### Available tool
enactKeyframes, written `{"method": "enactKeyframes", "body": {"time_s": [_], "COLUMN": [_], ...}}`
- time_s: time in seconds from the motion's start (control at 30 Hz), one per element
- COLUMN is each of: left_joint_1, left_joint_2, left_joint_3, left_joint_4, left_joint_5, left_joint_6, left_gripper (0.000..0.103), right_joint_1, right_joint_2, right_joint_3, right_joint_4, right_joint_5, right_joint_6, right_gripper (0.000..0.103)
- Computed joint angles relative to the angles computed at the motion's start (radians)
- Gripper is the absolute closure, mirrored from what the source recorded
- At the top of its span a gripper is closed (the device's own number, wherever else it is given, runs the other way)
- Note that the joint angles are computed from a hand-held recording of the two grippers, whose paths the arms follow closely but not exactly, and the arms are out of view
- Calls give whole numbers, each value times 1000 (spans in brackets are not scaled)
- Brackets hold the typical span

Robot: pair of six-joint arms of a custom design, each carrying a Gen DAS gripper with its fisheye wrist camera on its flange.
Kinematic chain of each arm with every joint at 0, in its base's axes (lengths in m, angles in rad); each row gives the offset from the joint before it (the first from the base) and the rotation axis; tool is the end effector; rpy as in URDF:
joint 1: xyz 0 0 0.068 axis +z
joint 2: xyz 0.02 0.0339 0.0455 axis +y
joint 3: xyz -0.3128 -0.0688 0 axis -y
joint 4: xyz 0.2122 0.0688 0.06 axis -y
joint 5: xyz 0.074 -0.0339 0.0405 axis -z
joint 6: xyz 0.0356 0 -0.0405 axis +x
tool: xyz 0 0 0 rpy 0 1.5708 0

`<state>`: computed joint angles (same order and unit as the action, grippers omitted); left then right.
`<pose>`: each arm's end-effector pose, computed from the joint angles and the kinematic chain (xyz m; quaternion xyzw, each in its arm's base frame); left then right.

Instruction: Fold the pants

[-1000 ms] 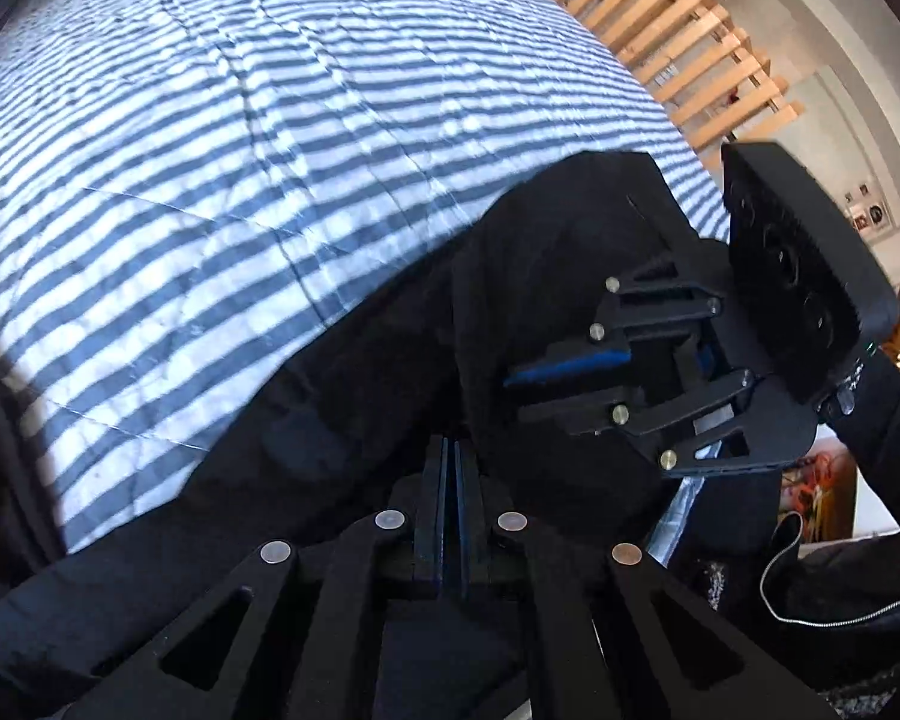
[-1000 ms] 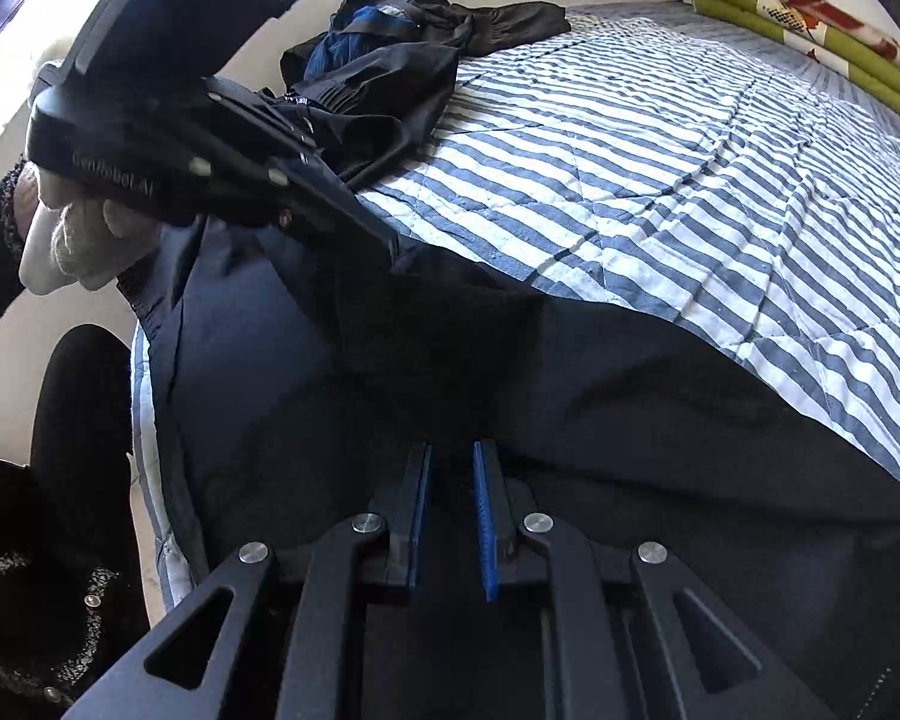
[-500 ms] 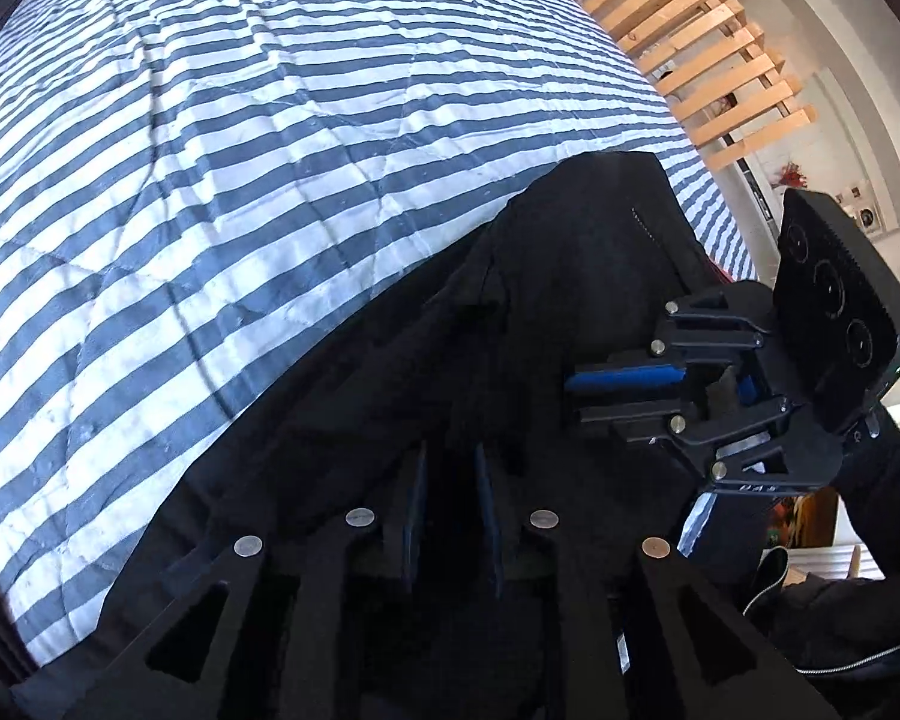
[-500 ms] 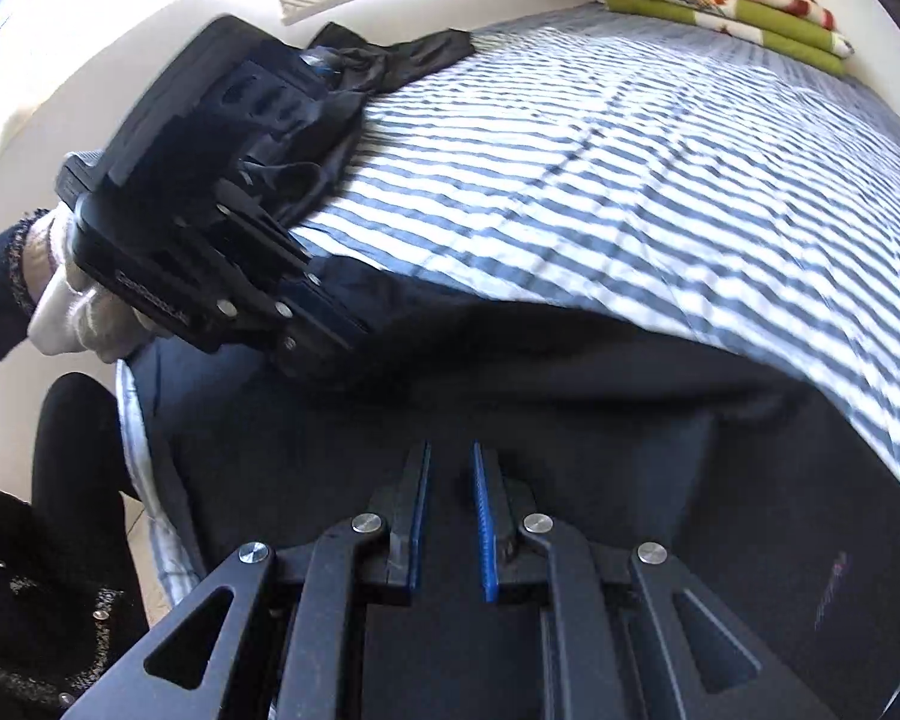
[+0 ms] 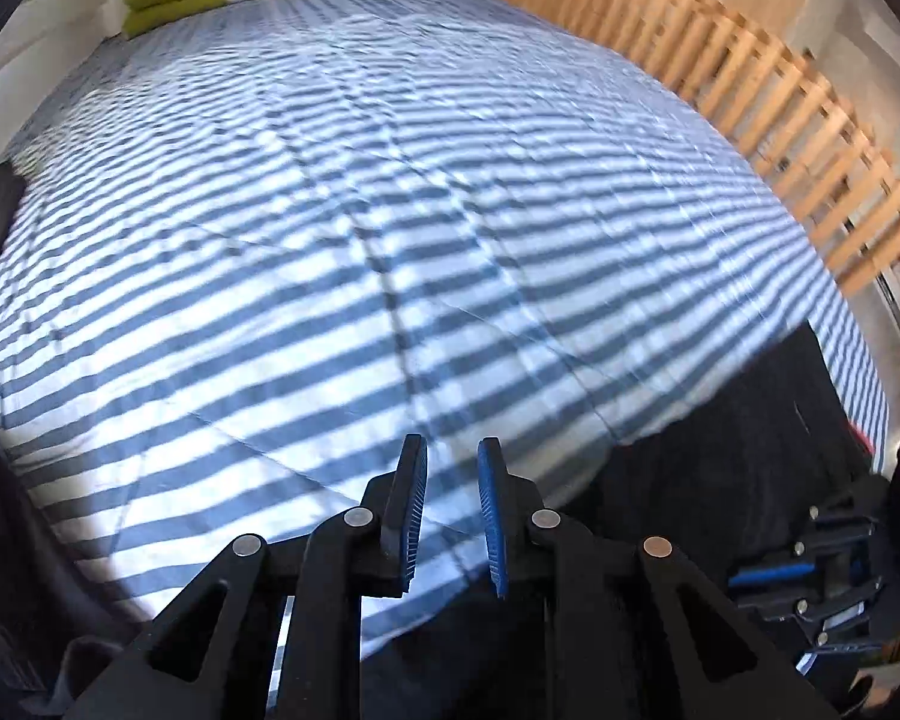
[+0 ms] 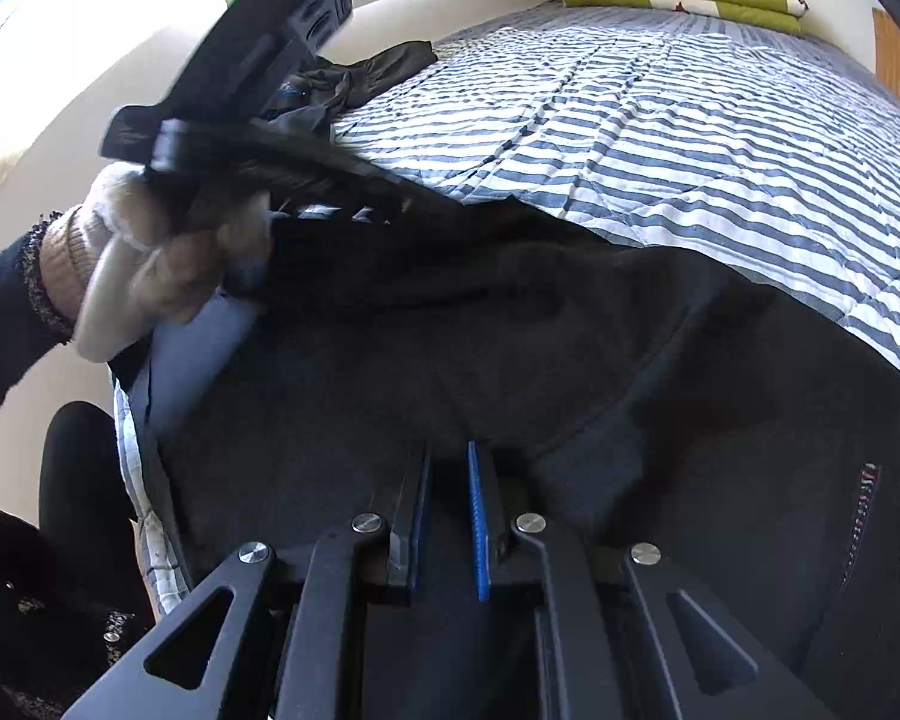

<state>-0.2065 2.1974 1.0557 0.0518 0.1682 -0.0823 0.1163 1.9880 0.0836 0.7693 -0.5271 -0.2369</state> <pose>0.3871 -0.0872 0.1022 0.0800 0.9647 -0.1149 0.2231 0.1749 0.0385 0.0843 -0.2210 0.9181 0.2413 0.2236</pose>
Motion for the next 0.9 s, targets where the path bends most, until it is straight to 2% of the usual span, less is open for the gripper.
{"method": "enactKeyframes", "body": {"time_s": [0.1,0.23,0.3,0.4,0.47,0.5,0.53,0.6,0.63,0.7,0.8,0.9], "left_joint_1": [64,105,81,147,282,367,477,691,810,976,1130,1190], "left_joint_2": [-94,-262,-329,-452,-501,-553,-609,-661,-680,-659,-589,-505], "left_joint_3": [-64,-226,-325,-463,-522,-557,-583,-584,-578,-549,-520,-504], "left_joint_4": [-6,0,39,49,61,58,44,-11,-51,-117,-162,-175], "left_joint_5": [54,98,66,-48,-46,-34,-2,97,151,233,268,332], "left_joint_6": [38,90,78,139,188,212,244,317,366,464,587,617], "left_gripper": [81,79,79,79,79,78,76,59,55,43,38,37], "right_joint_1": [5,30,76,164,217,231,226,192,186,179,182,218], "right_joint_2": [-76,-183,-182,-88,7,44,71,73,57,30,-22,-75], "right_joint_3": [39,127,197,318,425,463,488,494,483,460,422,389], "right_joint_4": [-133,-272,-307,-318,-363,-378,-389,-398,-398,-399,-389,-381], "right_joint_5": [8,-22,-25,-22,51,104,107,53,54,62,49,92], "right_joint_6": [-4,24,71,141,196,222,241,258,254,256,264,267], "right_gripper": [93,93,88,88,88,91,97,98,96,94,92,92]}}
